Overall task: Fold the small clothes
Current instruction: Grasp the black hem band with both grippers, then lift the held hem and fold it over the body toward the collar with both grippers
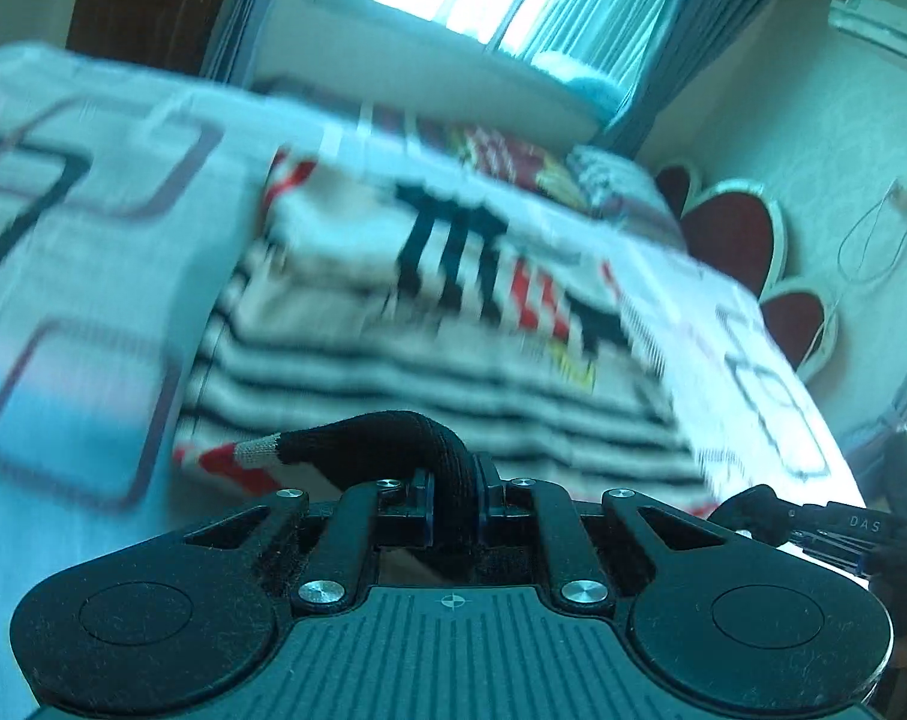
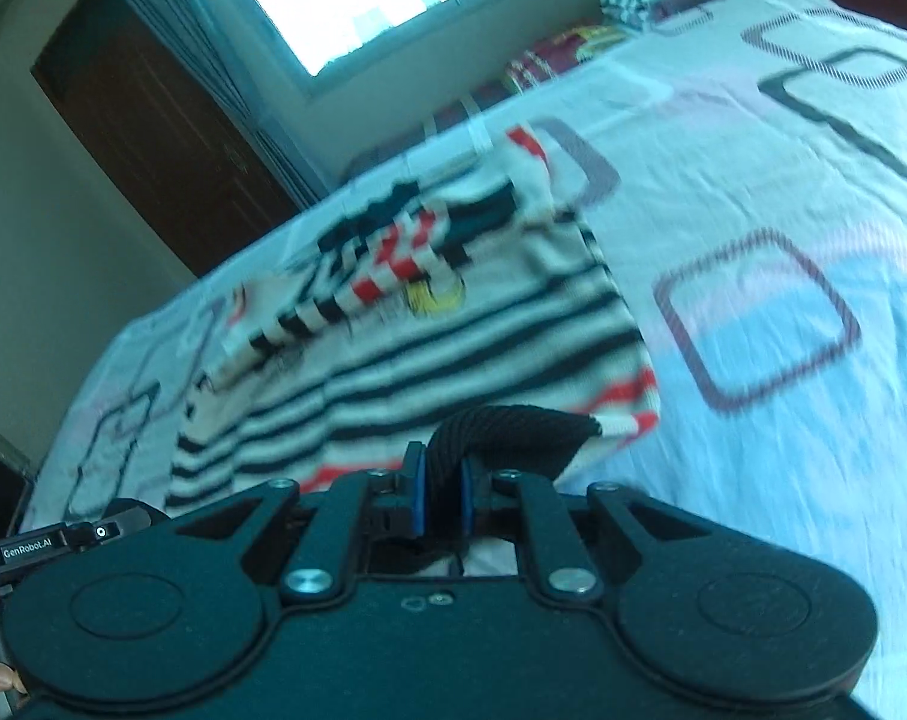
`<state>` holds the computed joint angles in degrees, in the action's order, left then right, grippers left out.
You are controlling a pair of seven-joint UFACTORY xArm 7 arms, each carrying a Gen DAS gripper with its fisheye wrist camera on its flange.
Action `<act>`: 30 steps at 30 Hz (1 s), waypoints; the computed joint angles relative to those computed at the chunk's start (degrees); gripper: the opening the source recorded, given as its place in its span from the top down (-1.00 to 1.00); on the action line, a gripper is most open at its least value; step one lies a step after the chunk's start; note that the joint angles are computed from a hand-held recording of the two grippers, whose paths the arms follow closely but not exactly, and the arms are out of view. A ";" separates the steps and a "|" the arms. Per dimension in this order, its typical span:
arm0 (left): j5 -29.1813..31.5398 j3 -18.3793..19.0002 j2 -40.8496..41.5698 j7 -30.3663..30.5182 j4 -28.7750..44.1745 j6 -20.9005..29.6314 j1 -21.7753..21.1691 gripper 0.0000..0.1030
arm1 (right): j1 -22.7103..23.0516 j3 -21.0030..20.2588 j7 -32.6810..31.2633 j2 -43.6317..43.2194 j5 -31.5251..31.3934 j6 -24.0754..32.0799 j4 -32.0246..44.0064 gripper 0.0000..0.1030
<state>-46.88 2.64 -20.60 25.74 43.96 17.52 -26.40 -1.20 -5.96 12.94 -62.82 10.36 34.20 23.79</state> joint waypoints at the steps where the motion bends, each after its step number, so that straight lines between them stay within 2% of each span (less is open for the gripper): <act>1: -0.49 0.18 1.98 0.68 2.16 -0.86 -0.48 0.76 | 0.55 -0.49 -0.73 2.41 0.03 -2.48 1.10 0.78; 6: -2.63 -1.73 13.63 2.38 14.30 -4.28 0.93 0.76 | 4.69 -4.22 -5.51 17.14 1.58 -13.53 8.66 0.78; 8: -0.78 -3.29 19.08 0.18 20.00 -5.35 2.61 0.76 | 7.15 -6.46 -7.90 23.50 3.29 -16.99 12.46 0.78; 11: 7.18 -4.10 27.95 -8.57 29.60 -5.36 4.51 0.76 | 11.99 -11.39 -12.69 33.99 8.02 -20.01 19.90 0.78; 15: 19.69 -1.06 40.24 -22.01 44.75 -2.64 3.60 0.76 | 17.96 -18.20 -21.59 47.05 17.59 -19.97 31.19 0.78; 18: 28.77 3.29 49.77 -31.60 57.21 2.12 1.54 0.76 | 18.37 -20.26 -26.28 55.86 23.91 -17.92 38.69 0.78; 20: 34.04 5.93 55.68 -36.43 64.91 6.28 0.44 0.75 | 16.99 -20.49 -27.64 61.29 27.27 -14.66 43.15 0.78; 23: 37.03 3.88 64.29 -37.79 79.03 19.28 2.95 0.72 | 14.06 -19.25 -27.91 66.69 29.68 -10.22 47.34 0.59; 24: 37.52 2.88 65.53 -37.85 81.10 21.05 3.73 0.67 | 13.16 -18.64 -28.11 67.38 30.08 -9.89 47.94 0.42; 25: 37.55 1.45 65.52 -37.22 80.90 20.45 4.65 0.55 | 12.26 -17.90 -28.97 67.54 31.21 -10.12 48.12 0.21; 26: 37.52 -0.01 64.23 -36.39 78.76 18.87 5.50 0.22 | 11.25 -16.97 -30.91 67.37 33.70 -10.79 48.09 0.01; 27: 37.70 -1.35 63.06 -35.56 76.95 17.67 6.33 -0.11 | 10.56 -16.04 -32.40 66.64 35.28 -12.56 47.41 -0.37; 28: 38.65 -1.87 60.80 -35.19 73.26 15.05 6.60 -0.89 | 9.82 -15.20 -34.37 66.12 36.33 -13.66 47.11 -0.38; 29: 40.81 -0.96 58.97 -36.37 69.86 11.15 5.91 -1.00 | 8.95 -14.53 -36.22 66.03 36.49 -13.23 47.51 -0.38; 30: 42.26 -1.12 57.52 -36.12 67.17 8.00 6.06 -1.00 | 8.31 -13.90 -36.81 66.02 34.99 -12.92 47.62 -0.35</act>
<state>-4.62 1.52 36.92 -10.39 111.13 25.52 -20.34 7.11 -19.87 -23.86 3.20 45.35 21.27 71.42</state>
